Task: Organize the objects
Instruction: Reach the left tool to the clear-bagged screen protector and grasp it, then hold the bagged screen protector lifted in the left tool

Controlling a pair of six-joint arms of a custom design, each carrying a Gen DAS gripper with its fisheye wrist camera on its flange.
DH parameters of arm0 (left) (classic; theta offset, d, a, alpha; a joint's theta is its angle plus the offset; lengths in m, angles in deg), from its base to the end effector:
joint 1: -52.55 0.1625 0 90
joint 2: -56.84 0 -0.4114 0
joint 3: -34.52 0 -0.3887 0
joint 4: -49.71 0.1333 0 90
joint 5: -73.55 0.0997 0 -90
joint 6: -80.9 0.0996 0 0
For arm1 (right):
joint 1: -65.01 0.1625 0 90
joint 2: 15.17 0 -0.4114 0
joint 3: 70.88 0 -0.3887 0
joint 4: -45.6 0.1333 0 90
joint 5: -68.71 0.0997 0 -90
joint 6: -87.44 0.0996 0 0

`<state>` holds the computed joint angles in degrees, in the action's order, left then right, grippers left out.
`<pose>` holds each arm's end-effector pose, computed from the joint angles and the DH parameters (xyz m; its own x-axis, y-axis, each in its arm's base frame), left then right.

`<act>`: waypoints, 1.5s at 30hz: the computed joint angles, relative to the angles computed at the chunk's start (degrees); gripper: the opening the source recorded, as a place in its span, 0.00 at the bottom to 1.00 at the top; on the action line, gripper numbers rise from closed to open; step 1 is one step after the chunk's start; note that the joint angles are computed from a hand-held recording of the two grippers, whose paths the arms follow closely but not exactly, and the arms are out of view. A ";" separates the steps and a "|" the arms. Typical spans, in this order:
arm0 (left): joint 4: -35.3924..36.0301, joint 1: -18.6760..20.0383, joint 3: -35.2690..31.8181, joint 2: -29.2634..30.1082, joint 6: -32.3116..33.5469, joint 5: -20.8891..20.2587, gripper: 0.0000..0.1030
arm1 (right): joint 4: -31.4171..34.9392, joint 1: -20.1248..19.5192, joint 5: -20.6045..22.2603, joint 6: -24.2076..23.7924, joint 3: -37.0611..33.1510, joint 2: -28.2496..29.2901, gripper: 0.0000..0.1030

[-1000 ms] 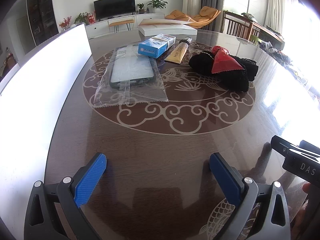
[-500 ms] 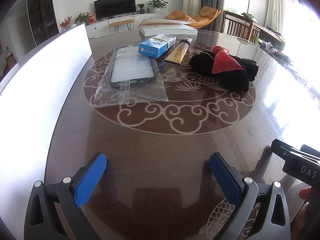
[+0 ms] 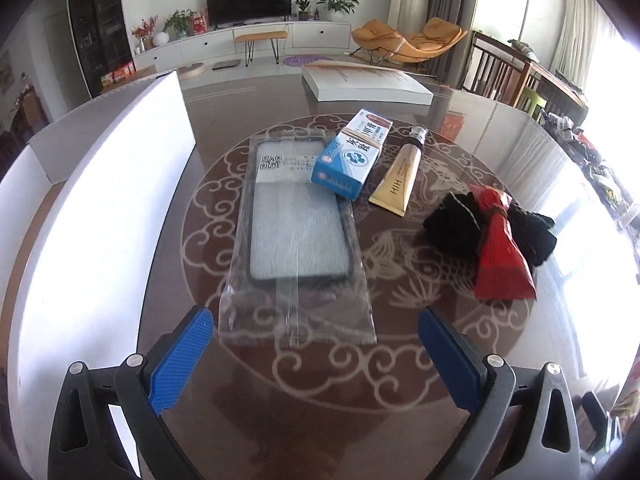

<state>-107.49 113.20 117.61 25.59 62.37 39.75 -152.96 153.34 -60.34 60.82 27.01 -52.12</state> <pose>-0.1561 -0.7184 0.0433 -0.7123 -0.1905 -0.6756 0.2597 0.8226 -0.5058 0.0518 -0.6437 0.0915 -0.6907 0.1342 0.7106 -0.3242 0.8209 -0.4701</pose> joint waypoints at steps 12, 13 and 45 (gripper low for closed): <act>13.02 6.48 -23.83 10.51 2.57 -0.25 1.00 | -0.15 -0.02 0.21 -0.21 -0.14 0.08 1.00; 12.05 6.54 -23.86 10.69 3.05 -0.02 1.00 | -0.21 -0.02 0.23 -0.26 -0.18 0.11 1.00; -10.00 -2.93 16.78 -1.97 -9.46 5.98 1.00 | -0.27 -0.20 0.83 -0.98 -0.14 -0.04 1.00</act>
<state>-117.49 110.27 134.38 23.62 52.91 45.73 -153.23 153.14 -59.51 59.83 26.86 -52.15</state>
